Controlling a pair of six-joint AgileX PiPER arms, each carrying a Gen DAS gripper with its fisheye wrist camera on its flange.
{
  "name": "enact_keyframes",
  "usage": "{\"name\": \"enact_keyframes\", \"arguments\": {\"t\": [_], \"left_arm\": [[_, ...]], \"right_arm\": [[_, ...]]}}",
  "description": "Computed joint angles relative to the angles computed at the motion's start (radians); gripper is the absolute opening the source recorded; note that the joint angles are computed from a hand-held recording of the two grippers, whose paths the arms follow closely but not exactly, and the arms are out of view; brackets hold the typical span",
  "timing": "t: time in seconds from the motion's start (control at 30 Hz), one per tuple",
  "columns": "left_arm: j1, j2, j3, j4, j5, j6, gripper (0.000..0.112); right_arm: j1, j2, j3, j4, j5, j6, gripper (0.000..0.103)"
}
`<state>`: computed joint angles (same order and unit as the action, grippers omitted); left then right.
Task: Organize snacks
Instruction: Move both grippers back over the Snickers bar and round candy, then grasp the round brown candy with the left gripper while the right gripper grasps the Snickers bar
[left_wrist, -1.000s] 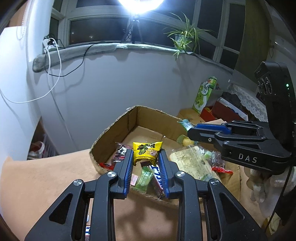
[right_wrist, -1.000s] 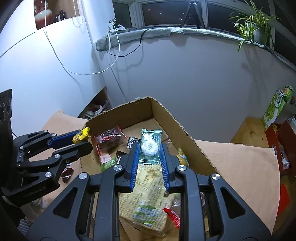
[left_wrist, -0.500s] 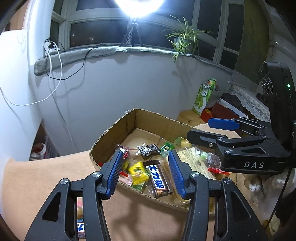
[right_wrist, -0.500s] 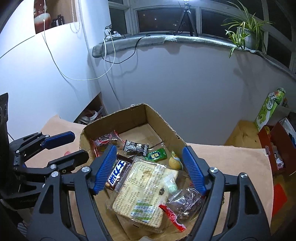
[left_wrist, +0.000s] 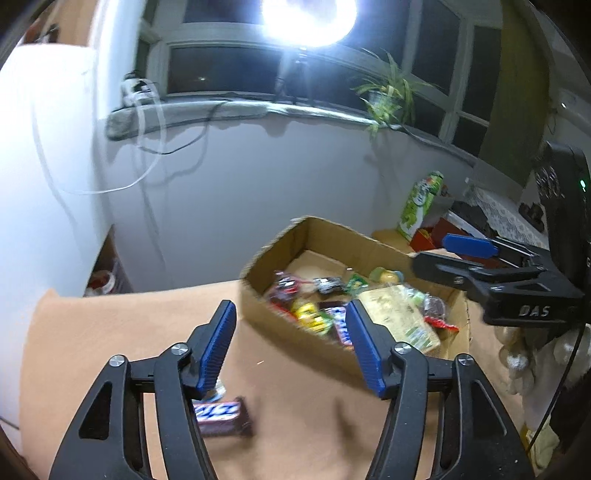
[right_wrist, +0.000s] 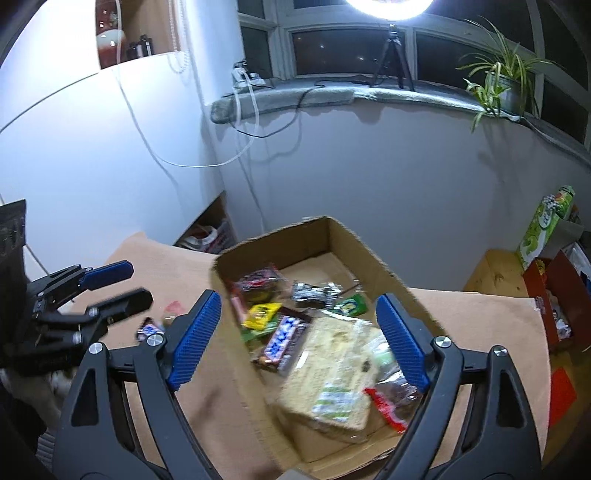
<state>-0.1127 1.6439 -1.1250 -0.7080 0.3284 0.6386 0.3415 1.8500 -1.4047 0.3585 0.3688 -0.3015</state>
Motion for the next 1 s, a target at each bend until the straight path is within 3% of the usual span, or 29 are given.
{"name": "enact_keyframes", "arguments": {"t": [0.23, 0.47, 0.67, 0.8, 0.9, 1.0], "left_arm": [[0.196, -0.053, 0.069, -0.109, 0.063, 0.110, 0.062], [0.291, -0.015, 0.076, -0.145, 0.121, 0.162, 0.062], [0.290, 0.067, 0.012, -0.129, 0.190, 0.171, 0.062], [0.249, 0.120, -0.030, -0.060, 0.198, 0.143, 0.061], [0.243, 0.163, -0.063, -0.057, 0.223, 0.150, 0.054], [0.245, 0.195, -0.088, -0.056, 0.247, 0.155, 0.053]], "right_arm": [[0.065, -0.030, 0.050, 0.138, -0.009, -0.122, 0.088], [0.174, 0.012, 0.065, 0.287, -0.007, -0.253, 0.088], [0.258, 0.149, -0.025, 0.190, 0.001, -0.183, 0.088], [0.288, 0.235, -0.097, 0.095, 0.013, -0.106, 0.078], [0.298, 0.289, -0.151, 0.034, 0.026, -0.049, 0.078], [0.300, 0.316, -0.174, 0.007, 0.029, -0.016, 0.078]]}}
